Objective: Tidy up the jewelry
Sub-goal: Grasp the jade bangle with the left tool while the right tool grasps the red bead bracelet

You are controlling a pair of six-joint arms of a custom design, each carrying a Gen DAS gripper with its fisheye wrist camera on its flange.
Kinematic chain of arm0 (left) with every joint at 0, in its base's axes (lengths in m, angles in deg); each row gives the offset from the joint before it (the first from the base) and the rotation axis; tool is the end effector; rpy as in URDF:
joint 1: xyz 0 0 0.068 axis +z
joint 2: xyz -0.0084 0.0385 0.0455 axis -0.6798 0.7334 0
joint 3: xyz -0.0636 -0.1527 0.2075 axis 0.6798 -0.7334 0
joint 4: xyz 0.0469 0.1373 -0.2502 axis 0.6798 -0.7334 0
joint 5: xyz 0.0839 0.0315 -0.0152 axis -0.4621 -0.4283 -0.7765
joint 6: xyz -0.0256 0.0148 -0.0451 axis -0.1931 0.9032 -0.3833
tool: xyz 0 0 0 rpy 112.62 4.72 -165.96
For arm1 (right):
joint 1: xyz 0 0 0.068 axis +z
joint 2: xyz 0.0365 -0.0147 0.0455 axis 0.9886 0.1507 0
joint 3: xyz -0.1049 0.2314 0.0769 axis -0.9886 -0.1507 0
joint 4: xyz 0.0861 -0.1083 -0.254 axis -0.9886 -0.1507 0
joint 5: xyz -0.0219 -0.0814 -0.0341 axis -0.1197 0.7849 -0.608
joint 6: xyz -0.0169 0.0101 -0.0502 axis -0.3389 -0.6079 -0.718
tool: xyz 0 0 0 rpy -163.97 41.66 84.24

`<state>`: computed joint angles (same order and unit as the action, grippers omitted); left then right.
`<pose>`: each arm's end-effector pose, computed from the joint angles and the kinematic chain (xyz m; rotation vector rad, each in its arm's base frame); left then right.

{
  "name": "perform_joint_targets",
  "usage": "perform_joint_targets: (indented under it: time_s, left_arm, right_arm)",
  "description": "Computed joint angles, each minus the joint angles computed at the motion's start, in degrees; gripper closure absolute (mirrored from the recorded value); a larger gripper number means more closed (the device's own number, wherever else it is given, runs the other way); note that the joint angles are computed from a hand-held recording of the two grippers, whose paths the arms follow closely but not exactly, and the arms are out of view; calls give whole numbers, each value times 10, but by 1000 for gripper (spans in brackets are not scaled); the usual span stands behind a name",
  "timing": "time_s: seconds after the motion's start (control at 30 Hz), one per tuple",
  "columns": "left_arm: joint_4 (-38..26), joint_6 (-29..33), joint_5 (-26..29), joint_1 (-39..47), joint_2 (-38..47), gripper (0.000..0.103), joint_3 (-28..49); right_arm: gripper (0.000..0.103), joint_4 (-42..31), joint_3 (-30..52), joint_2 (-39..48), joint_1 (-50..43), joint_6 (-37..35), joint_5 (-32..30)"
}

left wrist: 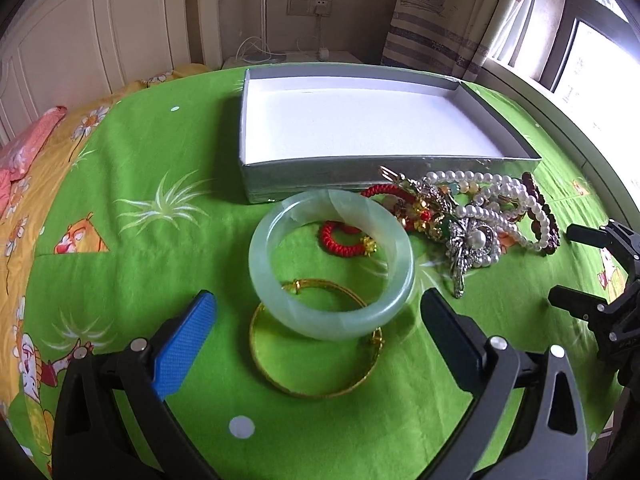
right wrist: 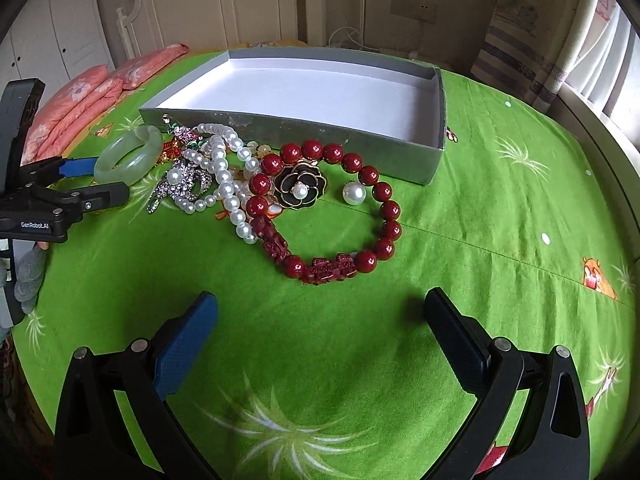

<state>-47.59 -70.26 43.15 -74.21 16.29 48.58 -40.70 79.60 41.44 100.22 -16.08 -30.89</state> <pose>0.2071 -0.1194 0.1229 0.2230 2.4978 -0.1509 0.1896 0.0685 0.1177 -0.5470 2.4812 0.2261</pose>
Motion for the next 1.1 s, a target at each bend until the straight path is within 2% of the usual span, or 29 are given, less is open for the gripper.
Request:
perform_joint_targets:
  time_s: [0.1, 0.13, 0.17, 0.27, 0.33, 0.43, 0.5, 0.57, 0.73, 0.83, 0.93, 1.1]
  left_arm:
    - [20, 13, 16, 6, 48, 6, 33]
    - [23, 18, 10, 2, 56, 11, 39]
    - [24, 19, -8, -6, 61, 23, 43]
    - [44, 16, -11, -14, 52, 25, 30]
    - [75, 15, -13, -21, 3, 25, -9]
    - [94, -13, -26, -20, -63, 25, -54]
    - [104, -29, -7, 2, -101, 25, -77]
    - [112, -41, 10, 22, -127, 25, -93]
    - [124, -43, 34, 39, -164, 25, -117]
    - [121, -42, 48, 48, -185, 25, -128]
    - [114, -40, 54, 54, -207, 25, -138]
    - [112, -43, 55, 56, -212, 25, -141]
  right_arm:
    - [4, -1, 2, 0, -20, -5, -24]
    - [4, -1, 4, 2, -20, -4, -24]
    - [4, -1, 7, 6, -20, -4, -23]
    - [5, 8, 15, 18, -42, -4, -37]
    - [5, 12, 9, 3, -73, -3, -75]
    - [11, 19, -18, -46, -134, -2, -140]
    - [17, 29, -27, -62, -157, 17, -148]
    - [23, 34, -17, -42, -149, 29, -122]
    - [39, 55, -1, -2, -67, 65, 22]
    - [39, 75, 12, 27, -57, 67, 28]
    - [46, 74, 46, 89, -28, 63, 72]
    - [84, 82, 34, 74, -15, 50, 67]
